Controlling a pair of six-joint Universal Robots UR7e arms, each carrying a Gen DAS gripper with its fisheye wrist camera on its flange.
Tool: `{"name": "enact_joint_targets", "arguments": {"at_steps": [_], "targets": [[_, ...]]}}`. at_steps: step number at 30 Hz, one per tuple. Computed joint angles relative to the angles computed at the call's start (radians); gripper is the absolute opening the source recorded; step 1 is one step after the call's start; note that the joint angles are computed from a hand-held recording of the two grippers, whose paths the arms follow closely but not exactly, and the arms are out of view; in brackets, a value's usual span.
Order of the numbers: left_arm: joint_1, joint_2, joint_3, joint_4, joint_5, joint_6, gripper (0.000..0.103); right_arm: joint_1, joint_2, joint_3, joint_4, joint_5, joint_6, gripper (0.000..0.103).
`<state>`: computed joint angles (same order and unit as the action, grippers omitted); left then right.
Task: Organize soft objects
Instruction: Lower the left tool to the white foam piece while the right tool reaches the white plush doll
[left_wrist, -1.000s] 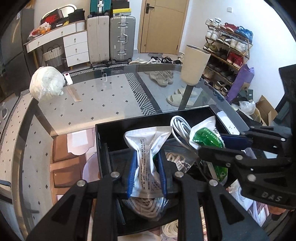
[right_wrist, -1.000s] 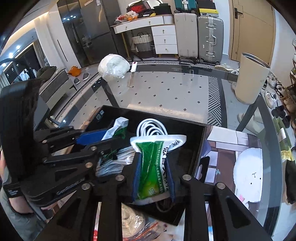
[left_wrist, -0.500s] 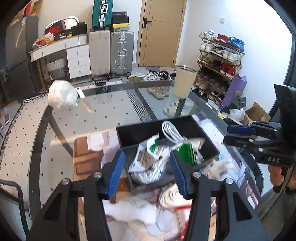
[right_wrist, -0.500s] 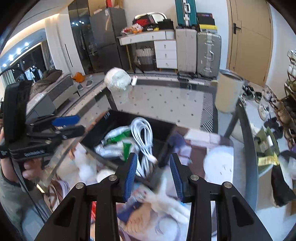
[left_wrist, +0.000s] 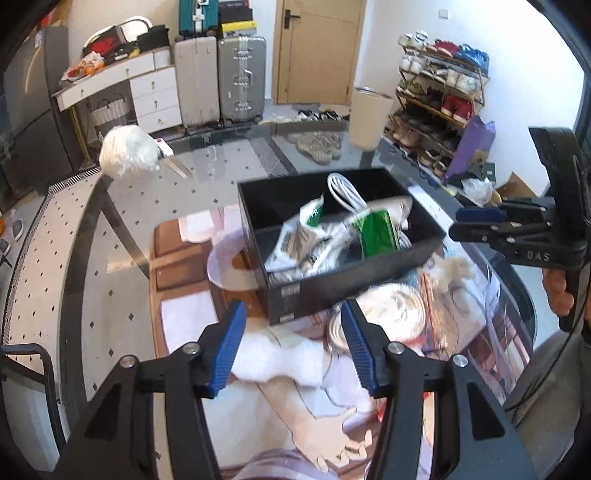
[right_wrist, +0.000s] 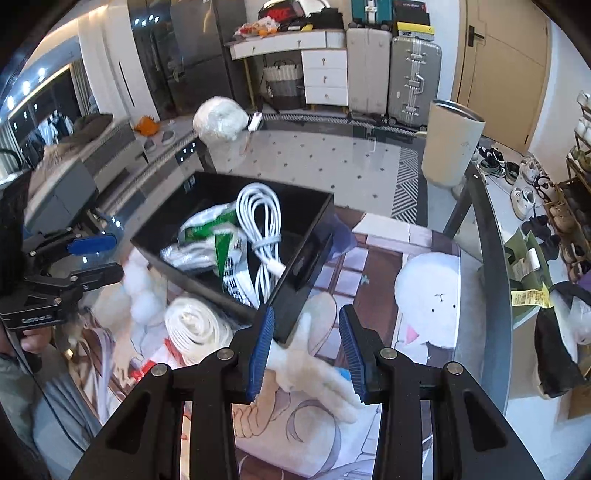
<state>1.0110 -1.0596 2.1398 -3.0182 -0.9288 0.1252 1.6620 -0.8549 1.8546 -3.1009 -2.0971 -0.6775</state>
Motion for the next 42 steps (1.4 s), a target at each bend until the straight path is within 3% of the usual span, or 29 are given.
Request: {"name": "enact_joint_targets", "arguments": {"at_steps": [13, 20, 26, 31, 35, 38, 42], "targets": [[0.024, 0.015, -0.017, 0.078, -0.028, -0.008, 0.057, -0.010, 0.033, -0.034, 0.092, -0.079, 0.014, 0.038], [0.050, 0.036, -0.049, 0.171, -0.023, -0.057, 0.057, -0.025, 0.048, -0.052, 0.153, -0.090, 0.040, 0.037], [0.050, 0.037, -0.045, 0.177, -0.018, -0.065, 0.058, -0.030, 0.028, -0.030, 0.207, -0.090, 0.058, 0.041], [0.048, 0.028, -0.048, 0.217, -0.016, -0.061, 0.060, -0.013, 0.030, 0.012, 0.201, -0.118, 0.027, 0.050], [0.042, 0.015, -0.031, 0.229, -0.017, -0.062, 0.069, -0.007, 0.028, 0.018, 0.209, -0.112, 0.019, 0.050], [0.036, 0.014, -0.017, 0.214, 0.004, -0.049, 0.069, -0.006, 0.044, 0.009, 0.137, -0.130, 0.009, 0.050], [0.043, 0.012, -0.022, 0.206, 0.023, -0.060, 0.069, -0.016, 0.056, -0.009, 0.174, -0.140, 0.031, 0.050]]}}
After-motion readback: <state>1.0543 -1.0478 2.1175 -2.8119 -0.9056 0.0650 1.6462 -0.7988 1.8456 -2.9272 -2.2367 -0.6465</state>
